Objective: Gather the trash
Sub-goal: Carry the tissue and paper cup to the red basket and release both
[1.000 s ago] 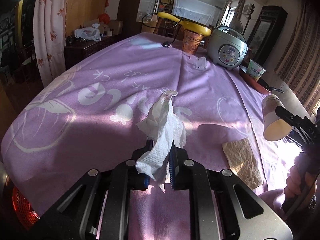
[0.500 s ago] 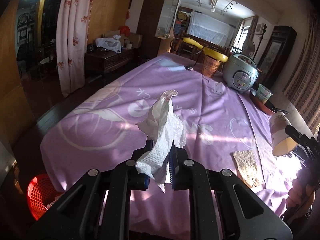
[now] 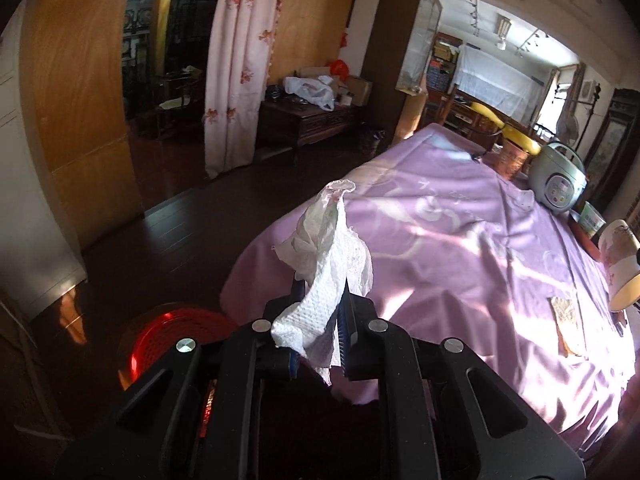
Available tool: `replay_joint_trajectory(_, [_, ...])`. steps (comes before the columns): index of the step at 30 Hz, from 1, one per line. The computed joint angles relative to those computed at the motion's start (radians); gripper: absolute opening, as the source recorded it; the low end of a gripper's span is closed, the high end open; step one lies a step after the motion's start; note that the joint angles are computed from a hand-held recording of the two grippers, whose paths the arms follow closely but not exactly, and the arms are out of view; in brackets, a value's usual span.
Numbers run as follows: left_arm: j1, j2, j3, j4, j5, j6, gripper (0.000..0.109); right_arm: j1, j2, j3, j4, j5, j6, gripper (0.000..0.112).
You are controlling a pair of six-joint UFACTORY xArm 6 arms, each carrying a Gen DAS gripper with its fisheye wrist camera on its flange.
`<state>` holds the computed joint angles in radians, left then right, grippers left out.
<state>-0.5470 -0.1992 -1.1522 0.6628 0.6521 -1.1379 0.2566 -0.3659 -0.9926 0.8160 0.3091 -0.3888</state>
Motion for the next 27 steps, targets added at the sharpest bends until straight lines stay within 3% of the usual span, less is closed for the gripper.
replay_joint_trajectory(6, [0.103,-0.103,0.201,-0.089,-0.029,-0.027,0.016,0.067,0.049,-0.042,-0.034,0.029,0.033,0.078])
replay_joint_trajectory(14, [0.176,-0.099,0.309,-0.152,-0.062,-0.014,0.020,0.162,0.140,-0.119,-0.146,0.067,0.122,0.078])
replay_joint_trajectory(22, [0.226,-0.142,0.383,-0.114,-0.060,-0.117,0.077,0.265,0.297,-0.277,-0.210,0.151,0.144,0.078])
replay_joint_trajectory(27, [0.230,-0.195,0.413,-0.006,0.017,-0.230,0.086,0.334,0.433,-0.418,-0.219,0.243,0.129,0.078])
